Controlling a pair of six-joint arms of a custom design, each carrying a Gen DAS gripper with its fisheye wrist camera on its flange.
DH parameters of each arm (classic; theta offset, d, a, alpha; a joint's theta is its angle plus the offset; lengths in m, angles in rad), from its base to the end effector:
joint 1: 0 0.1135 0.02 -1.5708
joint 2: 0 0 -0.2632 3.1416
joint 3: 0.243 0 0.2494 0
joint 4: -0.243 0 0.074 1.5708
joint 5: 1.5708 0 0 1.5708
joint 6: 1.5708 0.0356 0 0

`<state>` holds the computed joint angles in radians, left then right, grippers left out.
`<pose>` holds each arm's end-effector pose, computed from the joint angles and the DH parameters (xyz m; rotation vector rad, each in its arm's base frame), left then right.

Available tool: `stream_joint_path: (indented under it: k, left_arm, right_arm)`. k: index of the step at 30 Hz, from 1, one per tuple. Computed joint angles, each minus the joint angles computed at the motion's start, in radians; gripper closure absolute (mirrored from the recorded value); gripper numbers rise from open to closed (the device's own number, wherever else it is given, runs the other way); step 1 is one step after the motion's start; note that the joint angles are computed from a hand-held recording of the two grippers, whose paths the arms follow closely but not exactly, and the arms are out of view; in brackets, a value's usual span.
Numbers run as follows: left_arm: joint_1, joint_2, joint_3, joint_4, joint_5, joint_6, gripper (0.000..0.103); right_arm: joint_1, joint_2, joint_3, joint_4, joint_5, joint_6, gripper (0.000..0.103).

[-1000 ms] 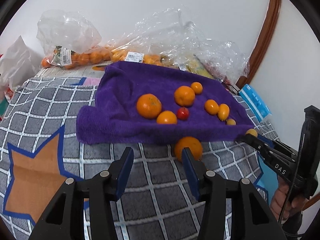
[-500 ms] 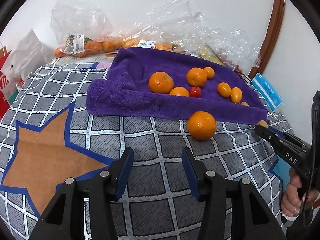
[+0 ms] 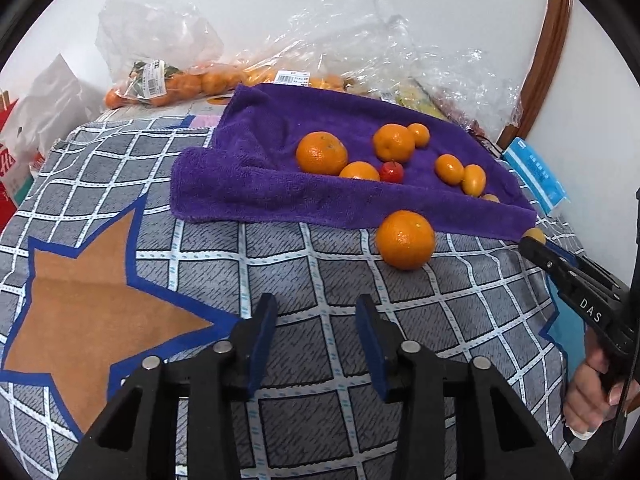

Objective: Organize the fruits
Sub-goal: 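Move left tool to the large orange and close on it while right tool holds the pear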

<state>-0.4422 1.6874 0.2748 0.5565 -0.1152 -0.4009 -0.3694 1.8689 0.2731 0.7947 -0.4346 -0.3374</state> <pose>0.2003 -0.0903 0.0627 -0.0021 2.4341 -0.2438 0.2154 -0.0673 0.0453 -0.1671 2.2787 0.1524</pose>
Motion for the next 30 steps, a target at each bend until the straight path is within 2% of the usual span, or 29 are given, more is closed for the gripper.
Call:
stream_joint_path:
  k: [3,7,11,15,28,30]
  left_arm:
    - [0.000,-0.031,-0.006,-0.024,0.036,-0.007,0.067]
    - [-0.053,-0.049,0.031,-0.092,0.004,-0.014,0.065]
    - [-0.082,-0.044,0.079,-0.113,-0.002,-0.024,0.054]
    - [-0.109,-0.003,0.153,-0.149,-0.041,-0.007,0.050]
    - [-0.144,0.173,0.341,-0.195,-0.099,0.025,0.051]
    - [-0.142,0.186,0.351,-0.190,-0.082,0.026,0.063]
  right_arm:
    - [-0.012,0.001,0.005,-0.009,0.000,0.012,0.076]
    - [-0.035,-0.001,-0.006,0.011,-0.018,0.015,0.076]
    - [-0.053,0.001,-0.001,0.003,-0.022,0.011,0.076]
    - [-0.074,-0.008,-0.019,0.041,-0.026,0.011,0.076]
    - [-0.119,-0.004,0.007,0.009,-0.051,0.018,0.076]
    - [-0.110,-0.002,-0.001,0.021,-0.042,0.014,0.076]
